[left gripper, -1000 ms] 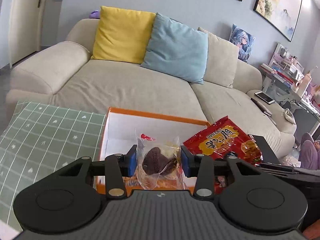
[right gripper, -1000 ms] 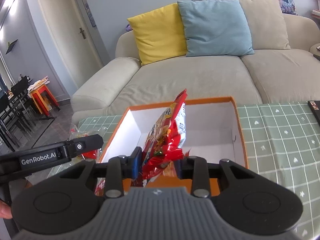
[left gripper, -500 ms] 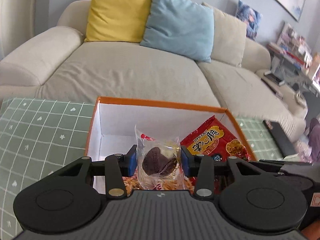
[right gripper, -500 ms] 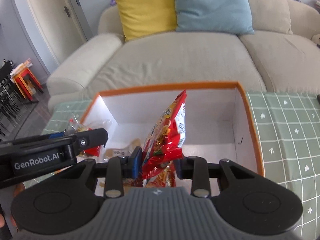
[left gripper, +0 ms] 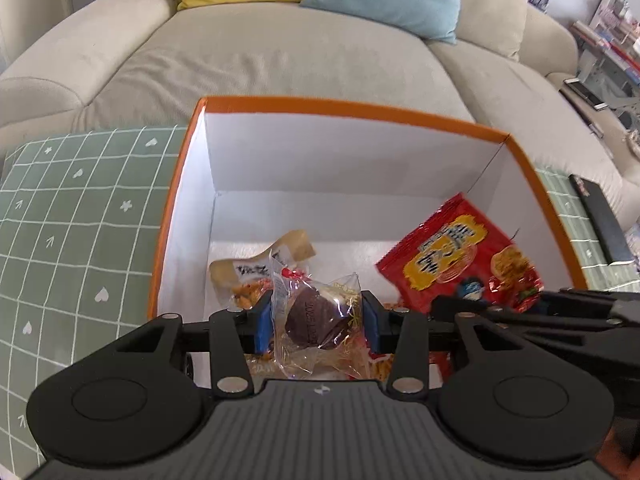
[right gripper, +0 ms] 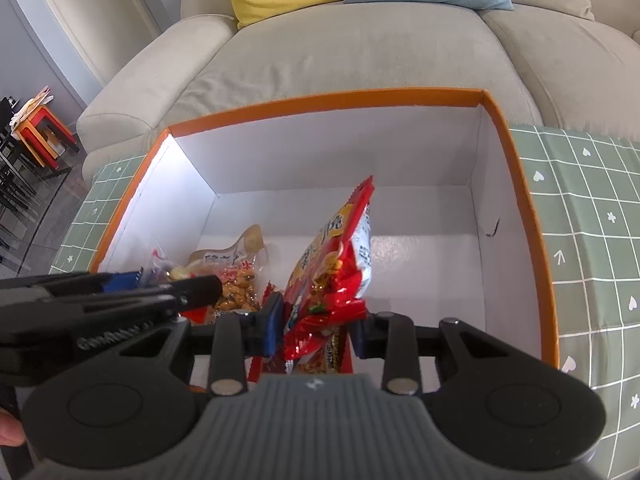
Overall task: Organize snacks
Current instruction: 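Lower both bags into the orange box and open both grippers, then withdraw both tools from the box back toward the remaining snacks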
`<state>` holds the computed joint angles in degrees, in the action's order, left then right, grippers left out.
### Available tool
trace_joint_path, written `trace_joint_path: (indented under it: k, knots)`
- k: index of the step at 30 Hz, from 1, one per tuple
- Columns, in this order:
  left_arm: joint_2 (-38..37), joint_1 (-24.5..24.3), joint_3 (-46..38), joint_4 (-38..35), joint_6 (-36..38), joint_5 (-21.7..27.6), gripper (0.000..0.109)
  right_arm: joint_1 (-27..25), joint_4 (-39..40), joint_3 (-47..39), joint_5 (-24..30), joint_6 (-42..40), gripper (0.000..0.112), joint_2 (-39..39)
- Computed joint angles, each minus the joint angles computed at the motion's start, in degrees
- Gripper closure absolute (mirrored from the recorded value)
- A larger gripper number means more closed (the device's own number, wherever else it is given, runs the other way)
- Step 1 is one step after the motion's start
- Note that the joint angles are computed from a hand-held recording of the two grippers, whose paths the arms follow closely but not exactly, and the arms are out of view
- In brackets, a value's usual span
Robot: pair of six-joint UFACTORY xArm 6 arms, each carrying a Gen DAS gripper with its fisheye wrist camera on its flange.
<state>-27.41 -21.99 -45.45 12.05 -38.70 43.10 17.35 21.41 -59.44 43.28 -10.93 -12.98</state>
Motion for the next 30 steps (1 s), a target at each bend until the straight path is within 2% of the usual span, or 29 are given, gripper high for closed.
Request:
trace_joint_path:
  k: [4,9,15,20,26,30]
  knots:
    - [-0.82,-0.14,0.75,-0.6,-0.1,-0.44,0.059,0.03,-0.9,0.37,-0.12,-0.1,0.077,-1.0]
    - [-2.58,-0.06,1.56,-0.53,-0.61,-0.3,0.047,-0.27,-1.9,0.98,-0.81,0.4,0.075,-2.25]
    - [-5.78,-0.75,2.8,3.3,-4.99,-2.96,0.037,-0.97,-1.41,2.96,-2.53,-1.0,0.058,-5.81]
    - [-8.84,-2.43,2.77,7.35,-9.2,-0.89,0.037,-1.07,-1.55,4.68,-3.09,-1.75,0.054,-9.55]
    - [-14.65,-7.65,3.8,14.34,-16.24,3.53,0.037,-0.77,-0.21,10.28,-4.97,-5.16,0.049,-17.88]
    - [-19.11,-11.24,4.8,16.16,-20.11,6.99,0.037,-0.93,0.61,14.58,-5.56,-6.18,0.047,-24.54]
